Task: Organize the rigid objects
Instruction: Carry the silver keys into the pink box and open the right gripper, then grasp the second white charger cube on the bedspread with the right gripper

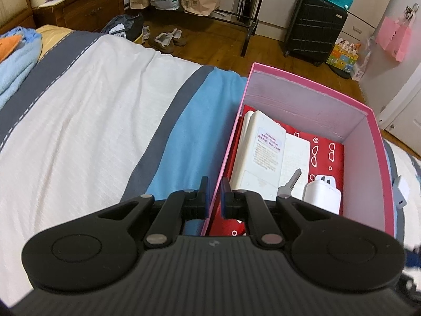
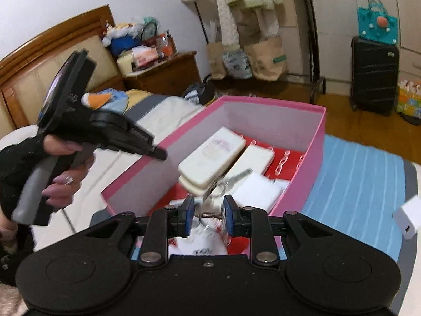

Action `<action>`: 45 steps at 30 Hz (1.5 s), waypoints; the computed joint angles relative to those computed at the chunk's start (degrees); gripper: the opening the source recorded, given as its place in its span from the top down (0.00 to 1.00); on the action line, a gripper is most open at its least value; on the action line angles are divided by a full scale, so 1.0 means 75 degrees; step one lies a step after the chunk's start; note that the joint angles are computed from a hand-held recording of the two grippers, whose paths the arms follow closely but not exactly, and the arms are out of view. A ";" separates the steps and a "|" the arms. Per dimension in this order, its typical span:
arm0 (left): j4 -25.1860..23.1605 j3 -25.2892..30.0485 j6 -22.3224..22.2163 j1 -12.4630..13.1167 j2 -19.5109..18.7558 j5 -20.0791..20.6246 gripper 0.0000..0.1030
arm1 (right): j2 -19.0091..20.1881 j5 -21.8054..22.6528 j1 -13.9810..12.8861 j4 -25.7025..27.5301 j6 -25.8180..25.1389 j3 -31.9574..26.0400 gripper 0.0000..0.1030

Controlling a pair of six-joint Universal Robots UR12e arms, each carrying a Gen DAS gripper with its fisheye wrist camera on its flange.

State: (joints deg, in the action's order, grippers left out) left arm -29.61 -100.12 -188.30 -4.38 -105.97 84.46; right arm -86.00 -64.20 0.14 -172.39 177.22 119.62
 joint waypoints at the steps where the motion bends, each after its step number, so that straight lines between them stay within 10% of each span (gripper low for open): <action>1: -0.0014 0.0005 -0.0024 0.0023 -0.0002 -0.0051 0.93 | -0.0001 -0.0173 -0.0013 -0.0180 0.0260 0.0030 0.49; 15: -0.0074 0.0044 -0.0031 0.0052 -0.0024 -0.0042 0.93 | -0.0840 -0.1358 -0.1149 0.1372 0.1351 -0.0054 0.39; 20: -0.0097 0.0066 -0.0017 0.0022 -0.0034 0.0013 0.93 | -0.0672 -0.0923 -0.1604 0.2019 0.2090 -0.0067 0.37; 36: 0.0014 0.0021 0.0191 0.0007 -0.0042 0.0034 0.93 | 0.0940 -0.2961 -0.1190 0.1797 0.3563 -0.0790 0.20; 42: 0.0054 0.0023 0.0196 -0.0010 -0.0056 0.0000 0.93 | 0.1165 -0.4222 -0.0800 0.1526 0.3298 -0.0890 0.39; 45: 0.0074 0.0012 0.0176 0.0007 -0.0060 -0.0065 0.93 | 0.1078 -0.3950 -0.0916 0.1173 0.2889 -0.0672 0.40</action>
State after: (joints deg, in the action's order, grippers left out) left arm -29.06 -100.02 -186.98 -4.32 -106.42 83.97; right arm -77.92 -93.83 -6.73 -163.60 198.89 114.58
